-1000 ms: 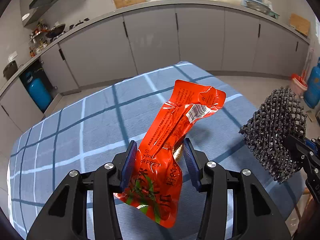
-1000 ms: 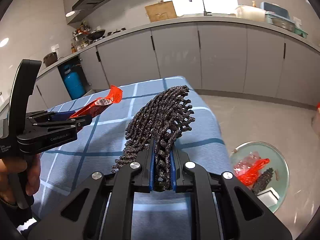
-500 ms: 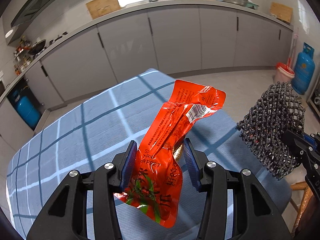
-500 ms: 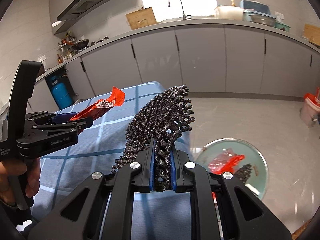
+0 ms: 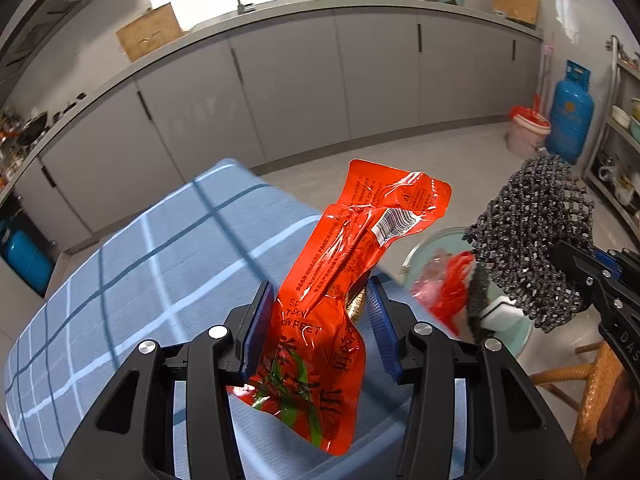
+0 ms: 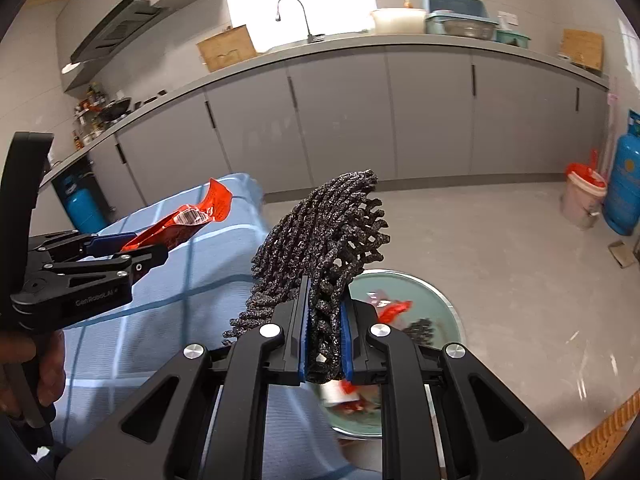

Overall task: Collect trash
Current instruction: 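Carry wrapper and mesh pad over the teal basin and open both tools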

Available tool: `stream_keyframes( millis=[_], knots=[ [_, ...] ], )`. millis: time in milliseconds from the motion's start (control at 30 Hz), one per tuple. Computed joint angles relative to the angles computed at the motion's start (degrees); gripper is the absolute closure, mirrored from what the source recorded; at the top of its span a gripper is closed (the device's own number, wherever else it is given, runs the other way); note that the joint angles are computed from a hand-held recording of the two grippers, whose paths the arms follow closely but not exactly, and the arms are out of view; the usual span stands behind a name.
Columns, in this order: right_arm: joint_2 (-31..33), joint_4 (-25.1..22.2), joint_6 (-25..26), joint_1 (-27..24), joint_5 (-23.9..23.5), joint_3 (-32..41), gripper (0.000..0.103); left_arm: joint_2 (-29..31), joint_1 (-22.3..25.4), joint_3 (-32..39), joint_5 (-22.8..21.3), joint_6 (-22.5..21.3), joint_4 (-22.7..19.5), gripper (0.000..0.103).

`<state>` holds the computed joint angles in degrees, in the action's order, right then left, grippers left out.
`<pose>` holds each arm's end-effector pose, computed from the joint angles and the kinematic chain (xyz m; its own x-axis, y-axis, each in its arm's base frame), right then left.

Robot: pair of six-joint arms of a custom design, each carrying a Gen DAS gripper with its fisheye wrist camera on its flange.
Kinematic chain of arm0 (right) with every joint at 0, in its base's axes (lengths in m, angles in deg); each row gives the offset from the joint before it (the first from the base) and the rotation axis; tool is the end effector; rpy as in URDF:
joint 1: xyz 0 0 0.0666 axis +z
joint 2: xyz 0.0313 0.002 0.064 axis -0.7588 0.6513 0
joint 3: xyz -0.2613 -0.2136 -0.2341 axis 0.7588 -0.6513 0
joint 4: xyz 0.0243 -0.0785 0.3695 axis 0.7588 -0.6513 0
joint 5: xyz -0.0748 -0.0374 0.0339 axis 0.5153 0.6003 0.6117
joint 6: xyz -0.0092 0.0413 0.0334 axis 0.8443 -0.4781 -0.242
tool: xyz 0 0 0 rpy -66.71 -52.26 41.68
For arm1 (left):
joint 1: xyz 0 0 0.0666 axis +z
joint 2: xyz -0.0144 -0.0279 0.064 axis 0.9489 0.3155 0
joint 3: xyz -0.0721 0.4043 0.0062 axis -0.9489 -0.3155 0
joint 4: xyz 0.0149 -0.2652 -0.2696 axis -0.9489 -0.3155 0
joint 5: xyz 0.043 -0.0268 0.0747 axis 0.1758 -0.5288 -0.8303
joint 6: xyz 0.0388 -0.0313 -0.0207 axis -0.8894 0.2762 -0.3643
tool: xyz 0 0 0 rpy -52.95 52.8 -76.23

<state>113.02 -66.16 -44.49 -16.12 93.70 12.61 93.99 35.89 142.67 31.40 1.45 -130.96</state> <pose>0.3344 0.2030 0.4369 -0.5904 0.1520 -0.7927 0.0171 0.9842 0.1760 0.4116 -0.2832 0.4692 -0.6432 0.3455 -0.6833 0.3287 0.9306 0.1611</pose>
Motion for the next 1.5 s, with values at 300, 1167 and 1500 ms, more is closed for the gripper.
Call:
stream_keyframes(
  millis=[300,1167,1500],
  knots=[
    [-1.0,-0.6,-0.8,-2.9,-0.8,-2.2,0.089,5.1,-3.2,4.3,2.3,-0.4,-0.4,0.055],
    [0.7,2.6,-4.1,-7.4,-3.9,-7.3,0.032,8.3,-4.3,6.1,4.0,0.1,0.8,0.027],
    [-5.7,-2.6,-5.4,-1.4,3.8,-6.0,0.026,-0.9,-4.2,-0.9,-0.4,1.5,3.2,0.017]
  ],
)
